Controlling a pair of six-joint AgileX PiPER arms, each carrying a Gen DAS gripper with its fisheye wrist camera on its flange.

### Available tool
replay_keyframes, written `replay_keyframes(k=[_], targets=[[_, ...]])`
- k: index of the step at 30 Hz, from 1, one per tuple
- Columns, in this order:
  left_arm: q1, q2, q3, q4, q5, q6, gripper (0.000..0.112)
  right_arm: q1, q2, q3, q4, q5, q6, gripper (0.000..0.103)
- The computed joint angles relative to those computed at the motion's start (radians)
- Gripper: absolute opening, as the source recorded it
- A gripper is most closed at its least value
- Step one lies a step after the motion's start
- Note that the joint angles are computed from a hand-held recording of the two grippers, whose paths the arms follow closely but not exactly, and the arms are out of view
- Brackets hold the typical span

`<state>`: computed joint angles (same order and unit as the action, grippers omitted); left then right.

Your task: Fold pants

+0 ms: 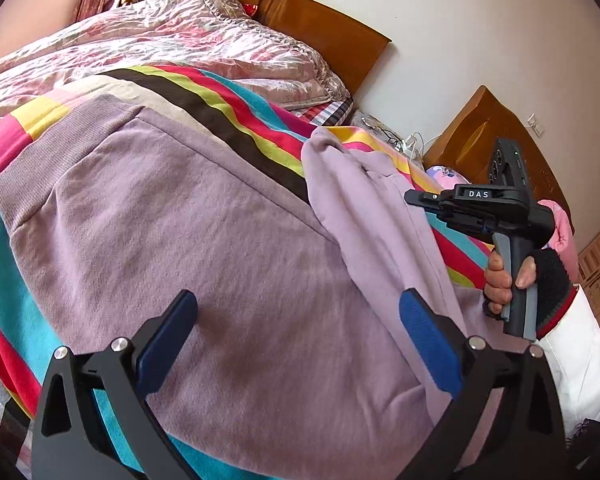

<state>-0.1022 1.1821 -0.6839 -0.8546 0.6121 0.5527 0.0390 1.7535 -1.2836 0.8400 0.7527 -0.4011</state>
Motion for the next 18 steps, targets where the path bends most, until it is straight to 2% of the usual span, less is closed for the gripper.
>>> replay_keyframes(k=[3,5,7,8,9,10,11,12,13,14,15,18], targets=[[0.141,-0.012,0.048,-0.201,0.071,0.156,0.101,0.168,-0.076,-0.097,-0.115,-0.009,0.086,0.007],[0.253,-0.07,0.099,-0.247,0.081,0.127,0.097,0.347,-0.092,-0.214,-0.296,-0.012,0.198,0.007],[0.443,-0.125,0.161,-0.327,0.184,0.177,0.096,0.502,-0.061,-0.34,-0.415,0.02,0.276,0.008],[0.532,-0.159,0.19,-0.333,0.229,0.191,0.096,0.558,-0.028,-0.401,-0.42,0.055,0.275,0.014],[0.62,-0.187,0.212,-0.325,0.278,0.205,0.096,0.597,0.023,-0.476,-0.386,0.13,0.248,0.019],[0.713,-0.204,0.229,-0.313,0.338,0.227,0.096,0.615,0.066,-0.521,-0.311,0.192,0.191,0.053],[0.799,-0.21,0.24,-0.298,0.399,0.249,0.096,0.633,0.078,-0.525,-0.267,0.215,0.156,0.085],[0.866,-0.207,0.249,-0.276,0.442,0.267,0.096,0.65,0.053,-0.49,-0.262,0.197,0.129,0.087],[0.915,-0.206,0.253,-0.255,0.468,0.279,0.096,0.664,0.015,-0.436,-0.29,0.159,0.124,0.082],[0.971,-0.204,0.261,-0.244,0.502,0.303,0.096,0.666,-0.032,-0.375,-0.336,0.125,0.151,0.07],[1.014,-0.201,0.266,-0.237,0.532,0.328,0.096,0.651,-0.094,-0.29,-0.352,0.086,0.174,0.067],[1.075,-0.208,0.26,-0.215,0.573,0.378,0.096,0.501,-0.295,-0.007,-0.365,-0.007,0.126,0.065]])
